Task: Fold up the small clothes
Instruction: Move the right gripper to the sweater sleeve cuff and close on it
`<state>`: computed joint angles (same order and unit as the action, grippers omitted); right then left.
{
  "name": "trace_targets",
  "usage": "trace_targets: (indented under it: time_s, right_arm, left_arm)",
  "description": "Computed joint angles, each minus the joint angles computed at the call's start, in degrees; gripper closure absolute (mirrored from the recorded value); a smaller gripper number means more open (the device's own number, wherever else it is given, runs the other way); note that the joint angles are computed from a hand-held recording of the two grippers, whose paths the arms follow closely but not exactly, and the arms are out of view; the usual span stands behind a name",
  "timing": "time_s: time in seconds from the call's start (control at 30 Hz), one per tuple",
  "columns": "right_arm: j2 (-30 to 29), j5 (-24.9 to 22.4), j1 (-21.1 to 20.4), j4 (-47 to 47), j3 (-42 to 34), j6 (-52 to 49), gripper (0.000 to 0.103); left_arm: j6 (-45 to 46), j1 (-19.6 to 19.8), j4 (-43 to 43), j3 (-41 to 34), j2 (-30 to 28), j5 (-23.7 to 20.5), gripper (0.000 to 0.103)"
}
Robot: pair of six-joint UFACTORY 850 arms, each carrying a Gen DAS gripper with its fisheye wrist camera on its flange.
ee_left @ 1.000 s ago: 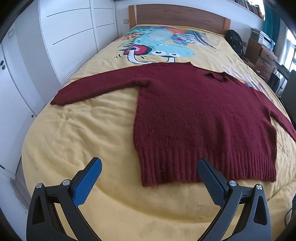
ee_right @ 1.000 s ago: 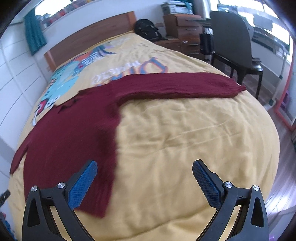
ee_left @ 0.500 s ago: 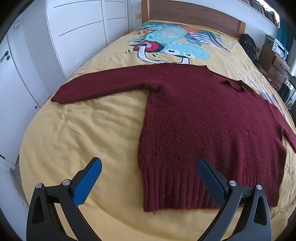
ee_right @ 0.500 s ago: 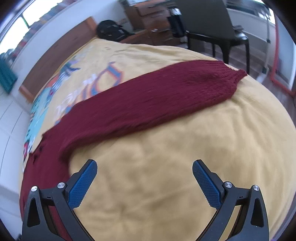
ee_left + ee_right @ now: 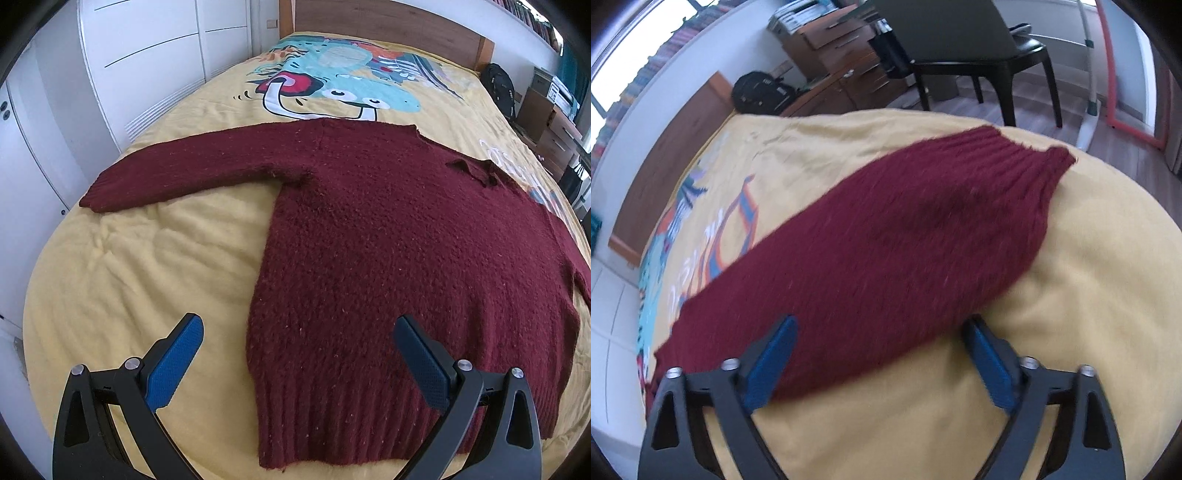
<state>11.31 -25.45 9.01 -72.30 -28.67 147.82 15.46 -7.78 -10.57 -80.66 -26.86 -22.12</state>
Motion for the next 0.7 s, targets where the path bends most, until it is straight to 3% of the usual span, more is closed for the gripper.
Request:
trace_targets:
  time_s: [0.07,0.27,0.37,0.53,0.7]
  right_arm:
    - [0.46,0.57,-1.88,-2.38,0.81,3.31,0.049]
    - [2.98,3.45,-7.26,-13.51,4.44,17.97,0.086]
    - [2.87,3.93,-8.19,-12.73,3.48,14.70,0.092]
    - [2.23,3.08,-7.49,-8.75,-0.01,5.57,0.094]
    - [1.90,3.55,-6.79,-11.99,-2.64,7.01,0.094]
  left_arm:
    - [-1.16,-0.10,1.26,-0.21,-0.22,-0.13,0.001]
    - [-2.39,-0.43,2.87,-0.25,-0.54,-0.39,0.001]
    - [-2.25,-0.61,2.92,-0.37,-0.74,-0.67,0.001]
    - [-1.00,-0.69,1.61,-0.28,-0.83,-0.61,0.001]
    - [1.12,-0.28,-0.86,0.02,-0.56,-0.57,0.001]
